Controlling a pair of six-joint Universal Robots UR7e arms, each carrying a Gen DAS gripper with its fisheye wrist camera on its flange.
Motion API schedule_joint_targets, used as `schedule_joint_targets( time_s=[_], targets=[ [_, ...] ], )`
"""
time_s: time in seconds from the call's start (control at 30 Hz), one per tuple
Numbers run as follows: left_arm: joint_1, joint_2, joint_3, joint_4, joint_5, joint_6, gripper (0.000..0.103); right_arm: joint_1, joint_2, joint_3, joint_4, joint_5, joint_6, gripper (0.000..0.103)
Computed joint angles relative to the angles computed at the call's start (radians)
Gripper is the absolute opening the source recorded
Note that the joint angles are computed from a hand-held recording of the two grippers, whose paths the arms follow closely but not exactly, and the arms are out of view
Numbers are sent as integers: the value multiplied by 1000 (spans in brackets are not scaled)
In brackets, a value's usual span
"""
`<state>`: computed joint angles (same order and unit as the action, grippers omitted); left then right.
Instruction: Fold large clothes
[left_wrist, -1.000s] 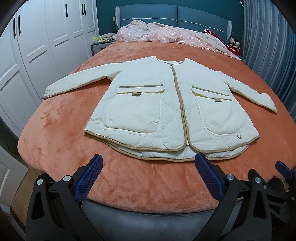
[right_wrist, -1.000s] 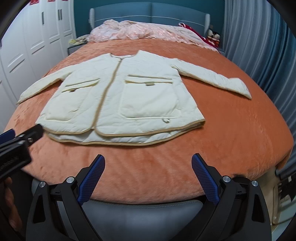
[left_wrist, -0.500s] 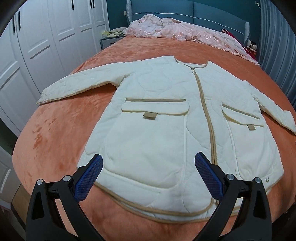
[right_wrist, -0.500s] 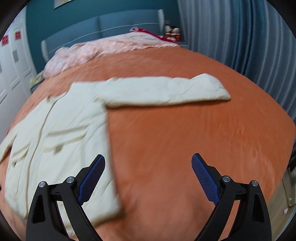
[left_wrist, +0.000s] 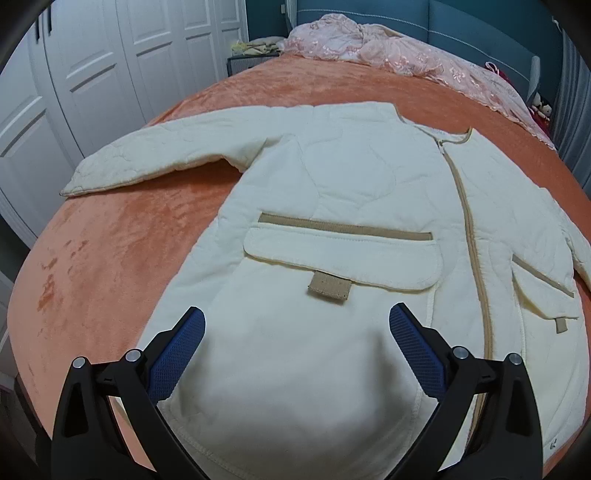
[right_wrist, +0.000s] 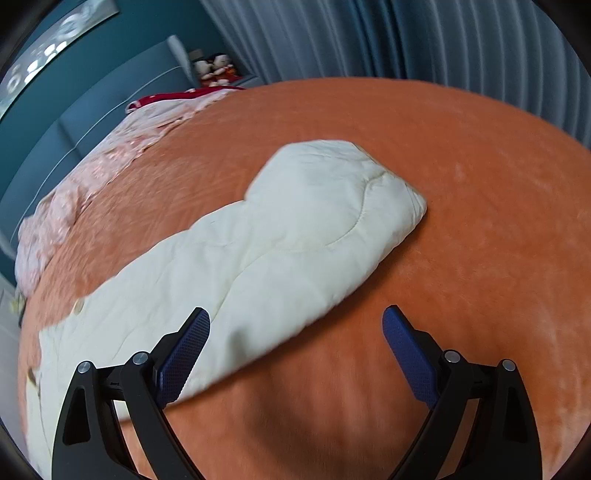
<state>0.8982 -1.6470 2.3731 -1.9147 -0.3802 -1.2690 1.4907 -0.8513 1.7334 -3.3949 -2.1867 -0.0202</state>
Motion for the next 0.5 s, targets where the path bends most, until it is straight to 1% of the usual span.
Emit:
schedule_joint_targets(
  time_s=[0.03,0.1,0.17,0.2,0.23,0.27,0.3,0.33,0.37,0.47,0.5],
  targets=[
    [14,9,2,-37,-13,25,98,-9,3,-11,13,17,28,93],
    [36,18,13,-109,-31,62,98,-18,14,-28,-1,53,40,93],
    [47,17,27,-167,-37,85,98,-18,24,-36,-38,110,24,81],
    [49,14,32,-181,-35,90,98,-7,36,-54,-36,112,10,69],
    [51,13,34,-190,-34,96,98,5,47,-72,-25,123,-10,48],
    [50,9,35,-184,-30,97,98,22,59,-94,-1,130,-29,35],
    [47,3,32,-158,-24,85,97,46,78,-120,16,119,-50,16],
    [45,-2,33,-150,-18,90,97,72,100,-146,18,105,-72,10],
    [44,-8,35,-153,-12,101,97,100,120,-168,14,108,-97,10],
    [35,-46,42,-93,3,72,96,201,182,-223,24,177,-188,8],
    [31,-62,42,-58,5,51,96,247,214,-250,43,205,-237,8]
  ],
)
